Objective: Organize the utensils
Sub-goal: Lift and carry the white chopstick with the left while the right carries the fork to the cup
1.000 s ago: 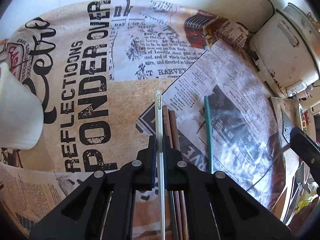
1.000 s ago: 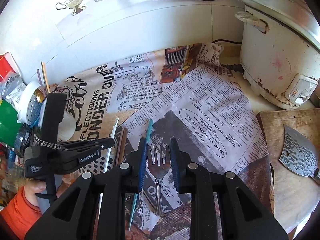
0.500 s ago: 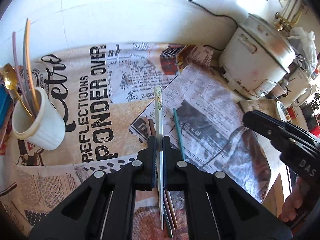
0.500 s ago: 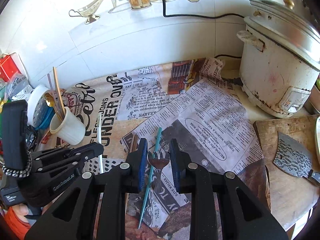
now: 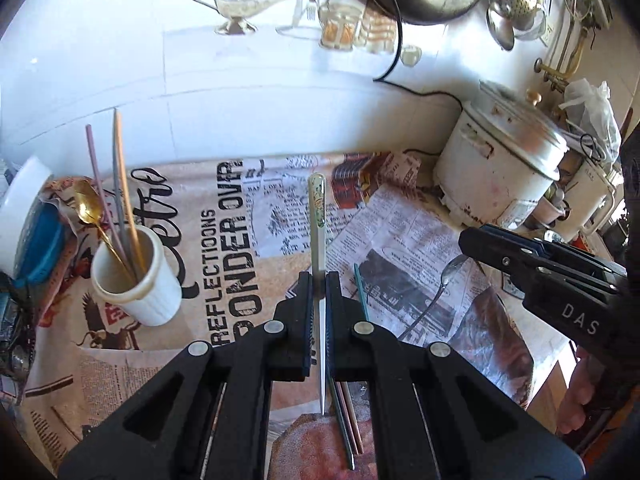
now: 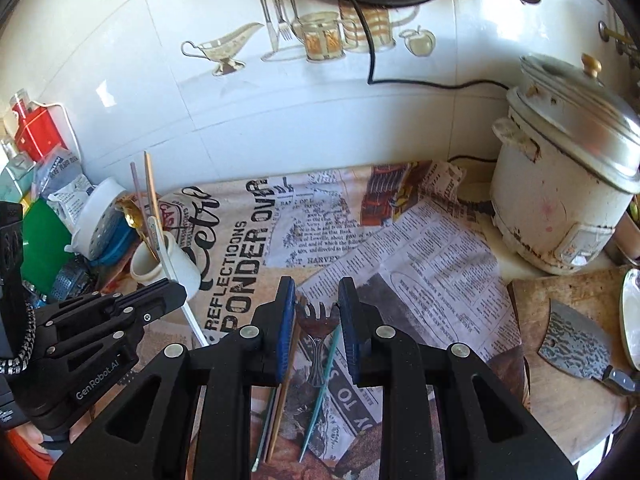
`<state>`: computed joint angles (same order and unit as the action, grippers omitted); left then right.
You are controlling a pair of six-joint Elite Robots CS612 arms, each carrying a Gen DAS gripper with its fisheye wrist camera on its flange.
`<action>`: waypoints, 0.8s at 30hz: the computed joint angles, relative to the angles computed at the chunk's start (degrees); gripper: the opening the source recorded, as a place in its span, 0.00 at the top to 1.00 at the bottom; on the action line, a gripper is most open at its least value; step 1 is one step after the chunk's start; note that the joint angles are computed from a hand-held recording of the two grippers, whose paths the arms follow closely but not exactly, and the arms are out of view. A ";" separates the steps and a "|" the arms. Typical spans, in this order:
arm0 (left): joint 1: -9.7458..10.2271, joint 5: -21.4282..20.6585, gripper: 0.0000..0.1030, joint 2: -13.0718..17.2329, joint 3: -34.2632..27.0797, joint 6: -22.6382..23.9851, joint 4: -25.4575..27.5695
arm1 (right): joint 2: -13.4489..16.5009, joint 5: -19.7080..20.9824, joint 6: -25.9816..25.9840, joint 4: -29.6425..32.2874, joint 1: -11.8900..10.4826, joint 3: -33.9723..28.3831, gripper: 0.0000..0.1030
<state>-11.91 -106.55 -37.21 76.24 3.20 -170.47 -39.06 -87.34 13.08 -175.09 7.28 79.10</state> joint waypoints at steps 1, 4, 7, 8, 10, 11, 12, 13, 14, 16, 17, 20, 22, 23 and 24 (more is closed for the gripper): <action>0.13 0.14 0.96 -0.21 0.17 -0.25 -0.73 | 0.02 -0.03 -0.33 -0.34 0.10 -0.24 0.80; 0.35 1.29 0.96 -0.73 0.62 -0.62 -2.76 | 0.17 0.24 -1.52 -0.79 0.36 -1.14 0.80; 0.77 1.95 0.96 -1.18 0.84 -1.60 -4.25 | 0.39 0.72 -2.57 -1.09 0.69 -2.23 0.80; 0.92 2.31 0.96 -1.30 0.89 -2.01 -4.79 | 0.47 0.99 -2.91 -1.28 0.79 -2.55 0.80; 1.28 3.09 0.96 -1.56 0.96 -2.84 -5.93 | 0.68 1.57 -3.54 -1.61 1.00 -3.33 0.80; 1.42 3.41 0.96 -1.68 0.99 -3.29 -6.35 | 0.78 1.97 -3.90 -1.85 1.11 -3.73 0.80; 1.59 3.71 0.96 -1.75 0.91 -3.83 -6.71 | 0.89 2.29 -4.18 -1.97 1.20 -4.12 0.80; 1.79 3.91 0.96 -1.80 0.80 -4.35 -7.17 | 1.04 2.75 -4.56 -2.12 1.31 -4.64 0.80; 1.96 4.37 0.96 -1.88 0.74 -4.78 -7.69 | 1.22 3.16 -4.92 -2.24 1.41 -5.17 0.80; 2.30 5.29 0.96 -2.01 0.65 -5.68 -8.68 | 1.60 4.02 -5.53 -2.38 1.63 -6.32 0.80; 2.47 5.60 0.96 -2.06 0.60 -6.19 -9.14 | 1.79 4.52 -5.82 -2.46 1.67 -6.82 0.80; 2.95 6.86 0.96 -2.17 0.43 -7.60 -10.54 | 2.45 6.18 -6.66 -2.69 2.00 -8.52 0.80; 3.20 8.13 0.96 -2.33 0.51 -8.35 -11.61 | 2.97 7.56 -7.37 -2.55 2.19 -9.78 0.80; 3.32 8.68 0.96 -2.39 0.52 -8.71 -12.04 | 3.15 8.15 -7.71 -2.53 2.30 -10.24 0.80; 3.47 9.25 0.96 -2.44 0.46 -9.06 -12.43 | 3.41 8.80 -8.10 -2.47 2.42 -10.86 0.80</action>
